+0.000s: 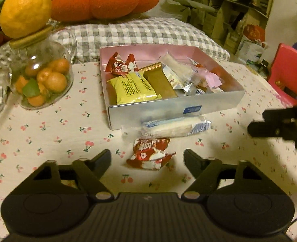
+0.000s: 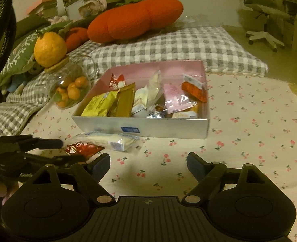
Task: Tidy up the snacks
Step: 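Grasp the red-white candy packet with the left gripper while the right grasps the white-blue bread packet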
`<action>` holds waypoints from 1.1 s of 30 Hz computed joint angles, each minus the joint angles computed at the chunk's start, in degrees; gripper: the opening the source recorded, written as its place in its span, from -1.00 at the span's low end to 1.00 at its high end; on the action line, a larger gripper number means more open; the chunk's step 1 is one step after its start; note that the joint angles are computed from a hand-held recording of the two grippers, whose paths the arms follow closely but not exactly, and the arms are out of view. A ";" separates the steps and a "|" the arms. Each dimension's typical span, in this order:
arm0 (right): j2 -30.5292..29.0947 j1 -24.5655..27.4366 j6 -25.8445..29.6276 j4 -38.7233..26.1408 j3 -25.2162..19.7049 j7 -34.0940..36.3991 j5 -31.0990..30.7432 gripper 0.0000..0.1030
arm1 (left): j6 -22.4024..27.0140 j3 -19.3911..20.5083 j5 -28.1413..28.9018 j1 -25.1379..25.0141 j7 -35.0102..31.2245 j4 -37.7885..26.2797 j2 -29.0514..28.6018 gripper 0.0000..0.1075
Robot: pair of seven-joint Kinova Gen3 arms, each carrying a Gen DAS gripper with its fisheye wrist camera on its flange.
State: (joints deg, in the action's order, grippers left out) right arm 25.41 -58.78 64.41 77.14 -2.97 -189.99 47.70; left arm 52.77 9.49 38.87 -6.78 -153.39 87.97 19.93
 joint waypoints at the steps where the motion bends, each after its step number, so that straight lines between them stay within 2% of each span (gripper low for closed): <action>1: 0.39 0.43 -0.25 -0.48 -0.14 0.65 -0.41 0.66 | 0.35 -0.15 -0.18 0.26 1.06 -0.46 0.38 0.14; 2: 0.75 0.70 -0.39 -0.96 -0.14 1.19 -0.76 0.66 | 1.02 -0.30 -0.51 0.52 2.38 -1.14 0.86 -0.02; 4: 1.21 1.06 -0.85 -1.47 0.03 1.90 -1.38 0.66 | 1.89 -0.40 -1.38 0.97 4.33 -2.08 1.41 -0.11; 11: 2.45 2.29 -3.25 -2.80 0.99 3.52 -3.63 0.66 | 3.37 -0.50 -4.39 1.55 6.90 -3.63 1.50 -0.14; 21: 5.09 3.74 -6.58 -5.94 2.82 6.03 -7.25 0.66 | 2.59 -1.59 -9.13 1.45 6.08 -3.68 0.10 -0.14; 25: 6.48 4.10 -7.83 -7.79 3.48 6.89 -8.82 0.66 | 3.29 -1.74 -9.15 0.43 6.26 -4.18 0.33 -0.14; 29: 7.42 4.47 -11.55 -8.64 4.11 9.44 -8.95 0.66 | 3.92 -1.70 -9.08 -0.09 5.79 -4.60 0.53 -0.14; 33: 7.71 5.55 -18.81 -7.23 5.08 10.66 -9.40 0.64 | 4.43 -1.75 -9.53 0.16 6.49 -4.95 0.59 -0.14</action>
State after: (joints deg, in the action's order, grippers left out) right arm 33.13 -53.24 45.59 69.91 2.11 -179.33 38.30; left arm 57.21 7.74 29.34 -6.62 -146.90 83.02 20.53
